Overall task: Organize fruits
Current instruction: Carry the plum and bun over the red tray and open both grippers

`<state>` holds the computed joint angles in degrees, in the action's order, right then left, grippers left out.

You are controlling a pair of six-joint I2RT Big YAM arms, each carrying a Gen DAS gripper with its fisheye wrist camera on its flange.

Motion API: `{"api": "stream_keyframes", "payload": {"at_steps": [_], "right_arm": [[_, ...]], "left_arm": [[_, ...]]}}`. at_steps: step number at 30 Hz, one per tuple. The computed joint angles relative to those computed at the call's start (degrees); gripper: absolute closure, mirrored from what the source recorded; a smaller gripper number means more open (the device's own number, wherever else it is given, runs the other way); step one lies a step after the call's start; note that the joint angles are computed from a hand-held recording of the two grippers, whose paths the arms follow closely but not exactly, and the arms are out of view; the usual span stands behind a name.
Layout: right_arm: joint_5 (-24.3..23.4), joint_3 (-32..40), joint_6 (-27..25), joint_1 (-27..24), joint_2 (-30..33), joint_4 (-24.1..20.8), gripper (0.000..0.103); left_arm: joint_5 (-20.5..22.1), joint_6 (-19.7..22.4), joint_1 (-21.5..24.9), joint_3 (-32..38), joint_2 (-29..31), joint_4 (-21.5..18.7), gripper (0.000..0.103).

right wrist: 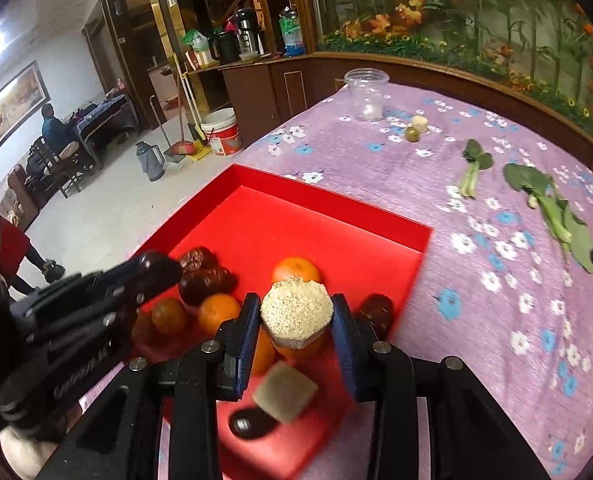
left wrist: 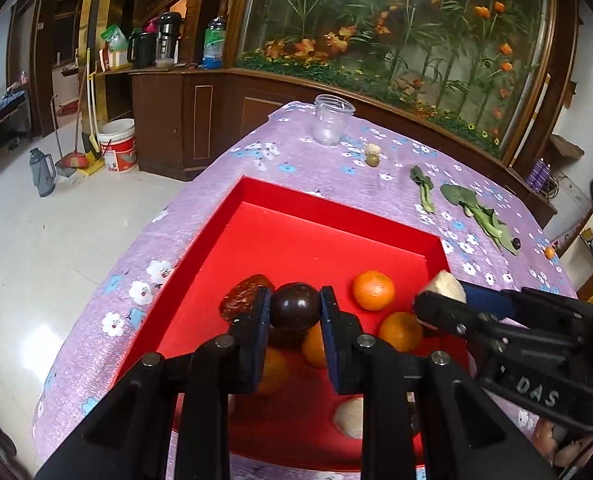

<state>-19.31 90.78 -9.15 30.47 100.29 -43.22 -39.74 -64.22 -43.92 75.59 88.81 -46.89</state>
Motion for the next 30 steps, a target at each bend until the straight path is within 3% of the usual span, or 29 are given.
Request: {"api": "stream_keyframes", "payload": {"at_steps": [11,16,21,28,30], "right_arm": [[0.18,7.41,0.85,2.21,6.09,-4.21,0.064],[0.10,8.05,1.27,2.60,6.96,-3.76,0.063],[-0.52,9.02,2.71,2.25,7.77,-3.46,0.063],[-2.68,8.96,4.81,1.64,7.65,-2.15,0.057],[-2.89,7.75,5.28,1.49,6.51,-0.60,0.044]], "left_arm": [[2.66,0.56,1.25,-2.05,-0.32,2.97,0.080],[3.41,-0.72,1.78,-2.78,-0.53,3.19,0.077],[3.85,-3.51,2.51,-3.90,-1.22,3.10,0.046],[3.81,-5.34,2.40,-4.26,-1.90,3.04,0.030],[3.09,-4.98,1.85,-3.38,-1.53,2.32,0.026]]}}
